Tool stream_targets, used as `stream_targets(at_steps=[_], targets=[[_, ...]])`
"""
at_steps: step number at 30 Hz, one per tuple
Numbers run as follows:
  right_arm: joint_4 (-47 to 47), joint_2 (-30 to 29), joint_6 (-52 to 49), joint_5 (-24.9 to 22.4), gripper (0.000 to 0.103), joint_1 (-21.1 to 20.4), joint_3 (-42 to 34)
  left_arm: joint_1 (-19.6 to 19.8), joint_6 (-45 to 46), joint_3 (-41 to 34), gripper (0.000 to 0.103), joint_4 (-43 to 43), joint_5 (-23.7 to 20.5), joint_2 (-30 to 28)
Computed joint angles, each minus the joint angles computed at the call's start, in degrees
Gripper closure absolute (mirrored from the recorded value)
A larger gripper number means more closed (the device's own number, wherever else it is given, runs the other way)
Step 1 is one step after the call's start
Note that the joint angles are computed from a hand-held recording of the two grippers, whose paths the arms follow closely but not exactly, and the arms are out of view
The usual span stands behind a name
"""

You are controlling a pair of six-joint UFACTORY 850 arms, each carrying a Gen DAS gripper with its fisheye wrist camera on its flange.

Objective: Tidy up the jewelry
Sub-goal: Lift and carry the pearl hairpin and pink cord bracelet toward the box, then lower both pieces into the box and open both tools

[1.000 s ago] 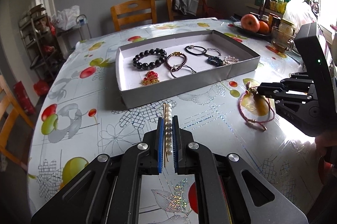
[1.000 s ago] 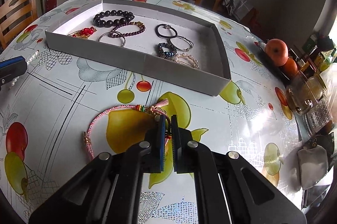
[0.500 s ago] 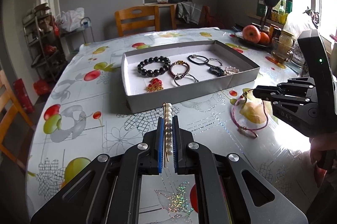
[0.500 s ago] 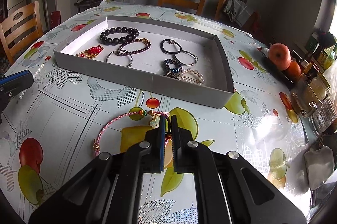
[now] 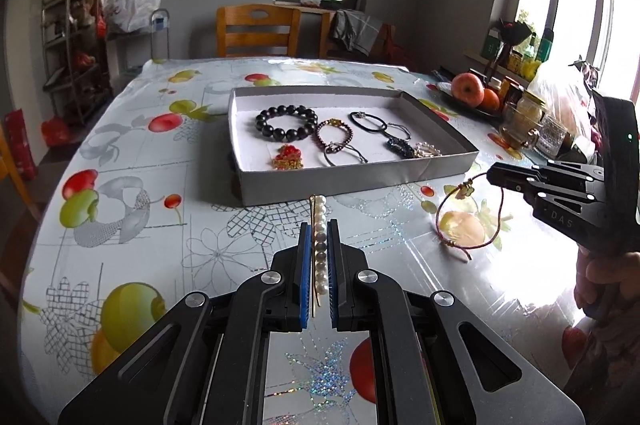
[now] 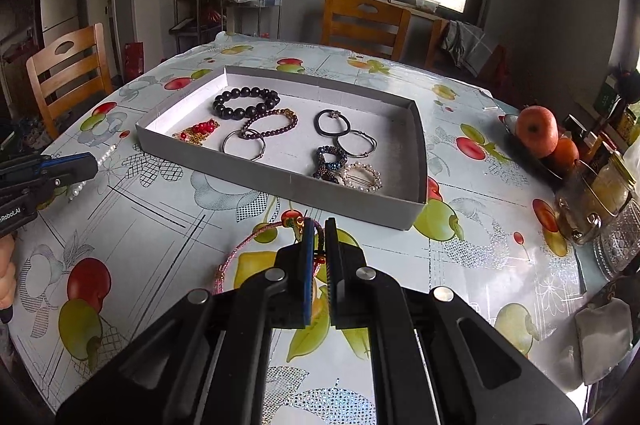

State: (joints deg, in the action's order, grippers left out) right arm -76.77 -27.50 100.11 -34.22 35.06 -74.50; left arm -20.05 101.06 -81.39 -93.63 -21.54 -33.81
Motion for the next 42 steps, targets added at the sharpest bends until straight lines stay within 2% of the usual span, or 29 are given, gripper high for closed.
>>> stream_targets(at_steps=[6, 8, 10, 19, 25, 30, 34, 39, 42], targets=[[-5.99, 3.15, 2.82, 3.62, 0.098, -1.2, 3.13, 0.12, -7.18, -0.32, 0.095, 4.1, 0.67, 0.87], [-8.64, 4.24, 4.27, 4.43, 0.098, -1.5, 4.06, -0.29, -10.85, -1.04, 0.095, 7.77, 1.37, 1.25], [-11.37, 5.33, 6.47, 5.75, 0.098, -1.97, 4.88, -1.19, -13.15, -1.55, 0.095, 10.66, 4.17, 1.9], [-16.37, 7.32, 6.7, 8.08, 0.098, -3.47, 4.43, -4.35, -26.71, -8.37, 0.095, 28.08, 9.9, 0.24], [-18.11, 5.44, 5.01, 9.6, 0.098, -4.86, -0.02, -5.04, -47.84, -18.07, 0.095, 48.55, 6.19, -6.06], [-16.89, 1.5, 3.09, 11.81, 0.098, -6.67, -6.12, -5.8, -59.08, -26.23, 0.095, 59.62, 4.17, -11.37], [-13.28, -2.25, 0.61, 14.13, 0.098, -8.32, -11.4, -6.01, -65.08, -33.36, 0.095, 64.38, 1.82, -16.04], [-3.34, -7.29, -6.46, 17.08, 0.098, -10.42, -17.29, -6.16, -73.63, -44.32, 0.095, 70.74, -3.06, -23.47], [7.08, -10.12, -14.9, 17.99, 0.098, -11.69, -19.85, -6.21, -78.91, -53.44, 0.095, 75.08, -8.33, -29.64]])
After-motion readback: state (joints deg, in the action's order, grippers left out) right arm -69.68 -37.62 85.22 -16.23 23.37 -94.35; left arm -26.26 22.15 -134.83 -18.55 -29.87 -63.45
